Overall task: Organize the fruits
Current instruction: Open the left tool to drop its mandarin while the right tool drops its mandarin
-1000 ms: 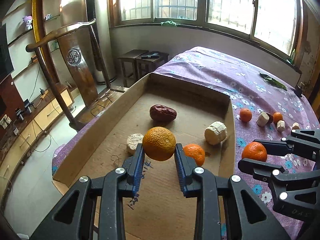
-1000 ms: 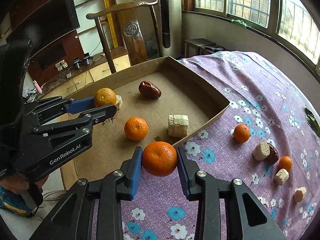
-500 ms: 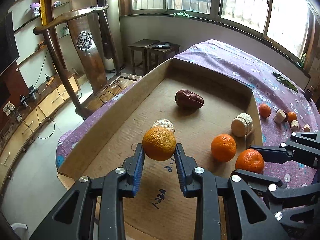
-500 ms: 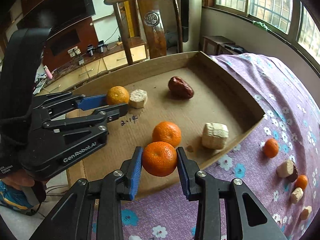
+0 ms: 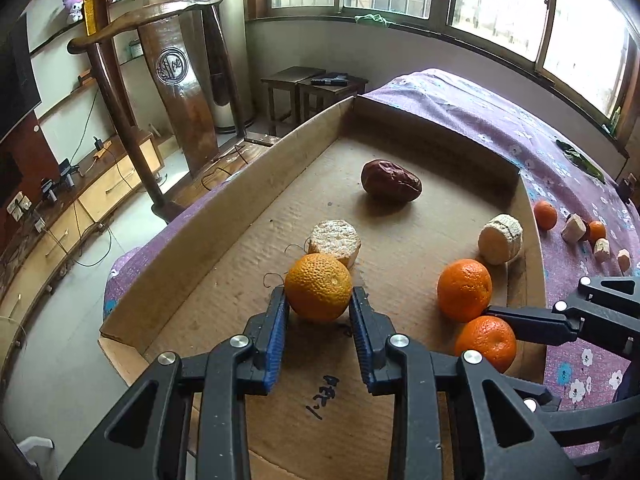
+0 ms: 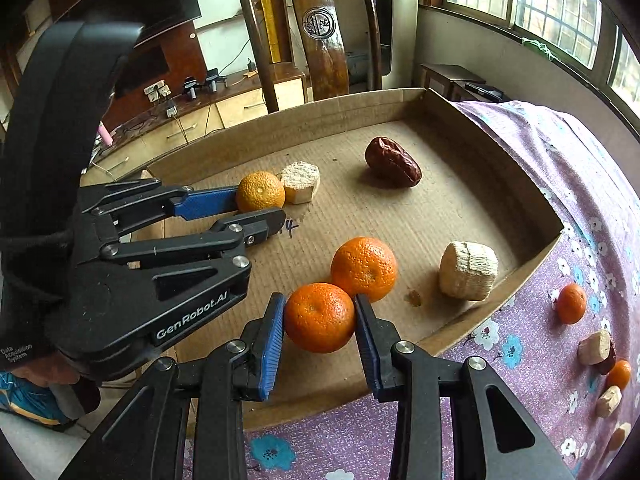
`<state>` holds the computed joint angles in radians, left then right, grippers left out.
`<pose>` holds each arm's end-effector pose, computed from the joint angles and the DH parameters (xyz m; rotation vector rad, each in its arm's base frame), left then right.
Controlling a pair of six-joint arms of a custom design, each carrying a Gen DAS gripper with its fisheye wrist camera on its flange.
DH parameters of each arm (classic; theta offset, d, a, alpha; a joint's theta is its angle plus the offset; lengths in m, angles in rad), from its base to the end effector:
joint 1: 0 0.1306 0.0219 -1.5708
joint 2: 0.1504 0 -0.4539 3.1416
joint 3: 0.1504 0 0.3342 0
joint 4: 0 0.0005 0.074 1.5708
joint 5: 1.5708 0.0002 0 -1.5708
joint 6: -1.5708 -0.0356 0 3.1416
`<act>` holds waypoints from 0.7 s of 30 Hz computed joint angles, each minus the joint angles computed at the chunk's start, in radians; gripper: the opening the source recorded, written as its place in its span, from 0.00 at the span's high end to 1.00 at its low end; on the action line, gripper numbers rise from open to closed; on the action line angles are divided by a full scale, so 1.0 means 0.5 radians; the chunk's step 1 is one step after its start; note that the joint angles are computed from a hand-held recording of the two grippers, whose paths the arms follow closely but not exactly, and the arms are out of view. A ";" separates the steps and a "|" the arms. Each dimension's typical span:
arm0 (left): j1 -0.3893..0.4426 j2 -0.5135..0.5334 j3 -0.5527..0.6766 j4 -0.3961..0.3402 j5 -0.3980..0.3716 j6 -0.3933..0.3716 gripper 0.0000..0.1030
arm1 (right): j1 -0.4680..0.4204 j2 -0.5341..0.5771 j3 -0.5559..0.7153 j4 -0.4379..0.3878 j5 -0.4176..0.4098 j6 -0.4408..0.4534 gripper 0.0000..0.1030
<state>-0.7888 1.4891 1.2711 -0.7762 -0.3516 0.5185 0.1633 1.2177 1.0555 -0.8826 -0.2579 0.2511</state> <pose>0.3168 -0.3023 0.4210 0.2044 2.4709 -0.0974 0.3090 0.0596 0.4274 -0.6212 2.5159 0.3049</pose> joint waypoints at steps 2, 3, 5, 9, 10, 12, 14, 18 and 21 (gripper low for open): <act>0.000 -0.002 -0.004 -0.001 0.001 0.014 0.70 | -0.007 0.003 -0.003 0.001 -0.016 0.001 0.63; -0.002 -0.001 -0.003 -0.004 -0.002 0.020 0.70 | -0.012 0.002 -0.005 0.001 -0.019 -0.001 0.63; -0.005 0.001 0.002 -0.014 -0.010 0.028 0.68 | -0.023 -0.004 -0.007 -0.003 -0.022 -0.010 0.63; -0.017 -0.012 0.001 -0.007 -0.055 0.051 0.42 | -0.050 -0.035 -0.015 -0.005 -0.033 -0.019 0.61; -0.027 -0.018 0.003 -0.006 -0.081 0.050 0.41 | -0.059 -0.047 -0.017 -0.005 -0.037 -0.019 0.61; -0.041 -0.026 0.011 -0.008 -0.105 0.051 0.36 | -0.083 -0.079 -0.019 -0.008 -0.049 -0.018 0.61; -0.059 -0.036 0.014 0.004 -0.123 0.052 0.33 | -0.113 -0.117 -0.024 -0.009 -0.065 -0.015 0.60; -0.113 -0.034 0.053 0.002 -0.146 0.042 0.31 | -0.220 -0.196 -0.035 -0.025 -0.096 -0.003 0.53; -0.170 -0.024 0.090 0.016 -0.161 0.025 0.24 | -0.342 -0.255 -0.047 -0.049 -0.136 0.013 0.53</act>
<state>-0.8738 1.4771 1.3162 -0.7683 -0.4323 0.5311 -0.0077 1.0901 1.0320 -0.9072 -0.3259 0.2578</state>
